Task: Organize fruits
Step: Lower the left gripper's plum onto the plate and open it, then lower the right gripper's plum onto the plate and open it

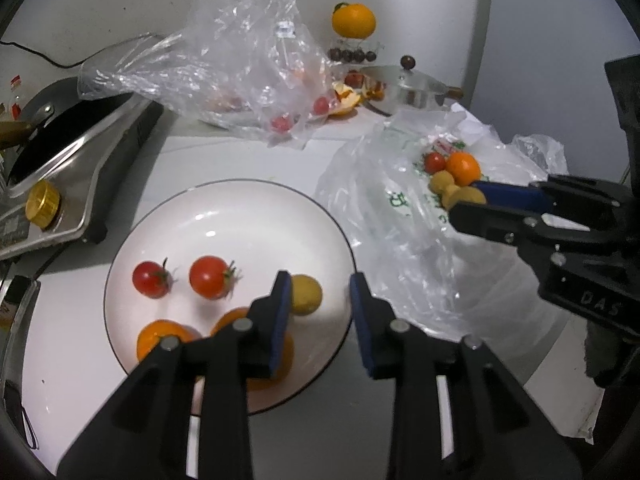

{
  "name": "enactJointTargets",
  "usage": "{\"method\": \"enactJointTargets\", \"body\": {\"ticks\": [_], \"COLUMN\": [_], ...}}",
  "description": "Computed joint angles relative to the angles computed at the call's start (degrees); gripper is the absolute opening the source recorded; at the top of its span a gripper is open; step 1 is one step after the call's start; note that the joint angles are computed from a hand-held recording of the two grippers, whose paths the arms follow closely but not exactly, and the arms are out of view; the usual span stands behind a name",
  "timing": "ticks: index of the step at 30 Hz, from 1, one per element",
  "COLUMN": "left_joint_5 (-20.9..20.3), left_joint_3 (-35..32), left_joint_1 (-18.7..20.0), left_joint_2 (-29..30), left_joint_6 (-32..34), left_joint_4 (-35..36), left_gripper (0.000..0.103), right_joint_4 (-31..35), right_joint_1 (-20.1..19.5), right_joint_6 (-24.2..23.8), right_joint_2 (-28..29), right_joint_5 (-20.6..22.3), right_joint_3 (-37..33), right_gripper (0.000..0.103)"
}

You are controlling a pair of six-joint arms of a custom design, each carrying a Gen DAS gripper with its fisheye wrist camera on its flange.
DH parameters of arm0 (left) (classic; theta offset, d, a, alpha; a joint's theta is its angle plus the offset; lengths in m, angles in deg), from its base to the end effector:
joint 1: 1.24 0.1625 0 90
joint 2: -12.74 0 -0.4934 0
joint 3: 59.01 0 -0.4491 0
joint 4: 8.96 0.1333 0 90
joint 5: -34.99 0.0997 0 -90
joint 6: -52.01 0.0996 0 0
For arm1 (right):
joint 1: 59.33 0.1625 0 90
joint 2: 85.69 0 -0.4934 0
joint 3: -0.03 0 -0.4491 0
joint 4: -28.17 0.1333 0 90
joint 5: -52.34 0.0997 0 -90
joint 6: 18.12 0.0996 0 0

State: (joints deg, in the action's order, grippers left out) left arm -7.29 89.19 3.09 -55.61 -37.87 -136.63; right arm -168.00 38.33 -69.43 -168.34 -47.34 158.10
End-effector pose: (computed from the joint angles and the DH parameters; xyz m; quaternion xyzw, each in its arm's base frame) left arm -0.2736 -0.2283 0.0624 0.1141 0.8580 -0.3643 0.3435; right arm 0.1571 -0.2937 0.1838 0.4534 -0.8473 0.2150 0.1737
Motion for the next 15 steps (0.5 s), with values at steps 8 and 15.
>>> {"method": "enactJointTargets", "body": {"ticks": [8, 15], "left_joint_5": [1.34, 1.53], "left_joint_3": [0.06, 1.19], "left_joint_1": [-2.77, -5.07], "left_joint_2": [-3.76, -8.67], "left_joint_6": [-4.57, -10.49], "left_joint_4": [7.13, 14.31], "left_gripper": [0.033, 0.033], "right_joint_4": [-0.02, -2.11], "right_joint_1": [2.66, 6.94], "right_joint_6": [0.5, 2.34], "right_joint_2": [0.53, 3.68], "right_joint_5": [-1.11, -2.32], "right_joint_3": [-0.46, -1.17], "right_gripper": [0.026, 0.026]}}
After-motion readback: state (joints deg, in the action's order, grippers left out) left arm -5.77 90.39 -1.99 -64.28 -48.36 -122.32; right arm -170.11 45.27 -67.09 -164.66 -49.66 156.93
